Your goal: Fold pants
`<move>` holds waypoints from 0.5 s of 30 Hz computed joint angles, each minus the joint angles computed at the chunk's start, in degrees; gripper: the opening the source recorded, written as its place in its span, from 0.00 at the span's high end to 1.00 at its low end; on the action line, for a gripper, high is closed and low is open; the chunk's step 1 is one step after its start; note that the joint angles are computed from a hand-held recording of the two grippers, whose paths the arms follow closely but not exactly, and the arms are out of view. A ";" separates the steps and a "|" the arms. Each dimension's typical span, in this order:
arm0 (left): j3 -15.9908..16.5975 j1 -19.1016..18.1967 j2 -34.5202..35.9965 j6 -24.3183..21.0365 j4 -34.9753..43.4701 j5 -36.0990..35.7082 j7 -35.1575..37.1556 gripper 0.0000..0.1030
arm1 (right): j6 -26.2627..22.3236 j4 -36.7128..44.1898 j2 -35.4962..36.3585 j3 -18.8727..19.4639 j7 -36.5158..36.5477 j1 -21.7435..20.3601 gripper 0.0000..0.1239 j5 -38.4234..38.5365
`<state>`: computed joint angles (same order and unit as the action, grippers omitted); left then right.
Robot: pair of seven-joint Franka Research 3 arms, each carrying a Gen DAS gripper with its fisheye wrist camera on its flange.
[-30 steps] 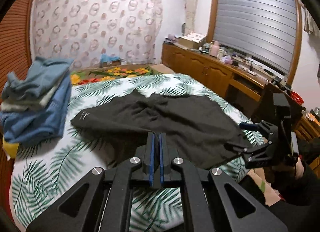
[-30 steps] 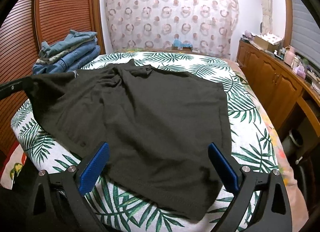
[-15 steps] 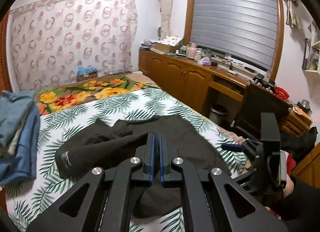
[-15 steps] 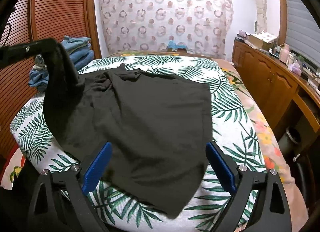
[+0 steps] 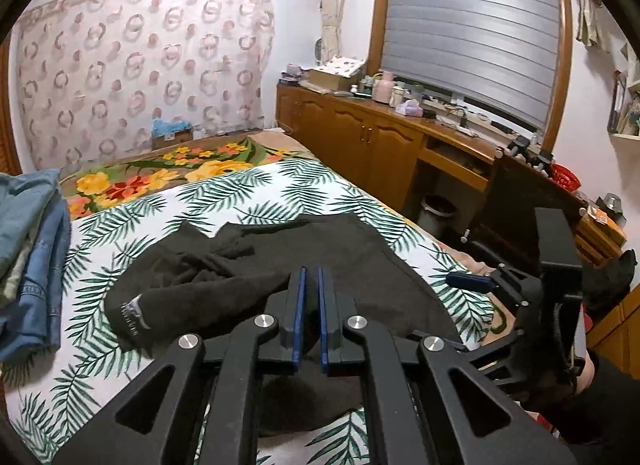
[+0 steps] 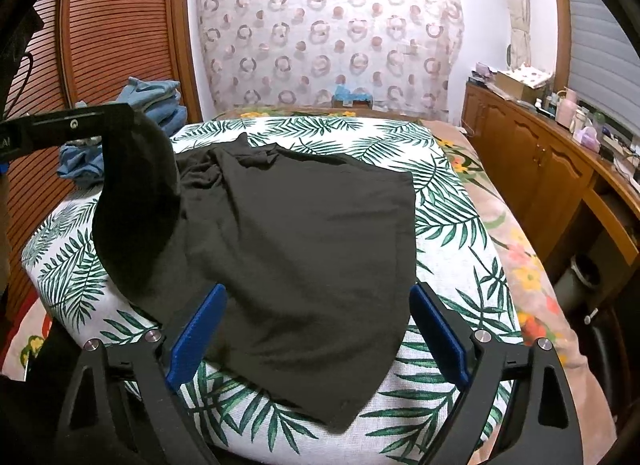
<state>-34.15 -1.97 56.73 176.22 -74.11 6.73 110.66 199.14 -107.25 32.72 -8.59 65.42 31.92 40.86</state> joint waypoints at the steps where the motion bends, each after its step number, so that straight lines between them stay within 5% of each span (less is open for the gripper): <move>1: 0.28 -0.03 -0.23 0.45 -0.36 -0.04 -0.27 0.88 | 0.06 0.04 0.00 0.11 0.00 -0.10 0.25 -0.08; 4: 0.53 0.51 -1.07 1.77 -1.86 0.31 -1.15 0.69 | 0.07 0.28 0.16 -0.06 -0.24 0.10 0.25 0.04; 6: -0.84 1.93 -1.10 3.16 -3.05 0.85 -1.22 0.41 | 0.15 0.35 0.31 -0.15 -0.37 0.24 0.25 0.18; 8: -1.44 2.89 -1.26 4.84 -4.16 1.54 -2.12 0.25 | 0.15 0.50 0.42 0.02 -0.35 0.08 0.25 0.19; 15: 3.62 1.33 -1.99 6.31 -4.66 4.88 -8.90 0.24 | -0.47 1.16 0.74 0.34 -0.09 -0.43 0.30 -0.20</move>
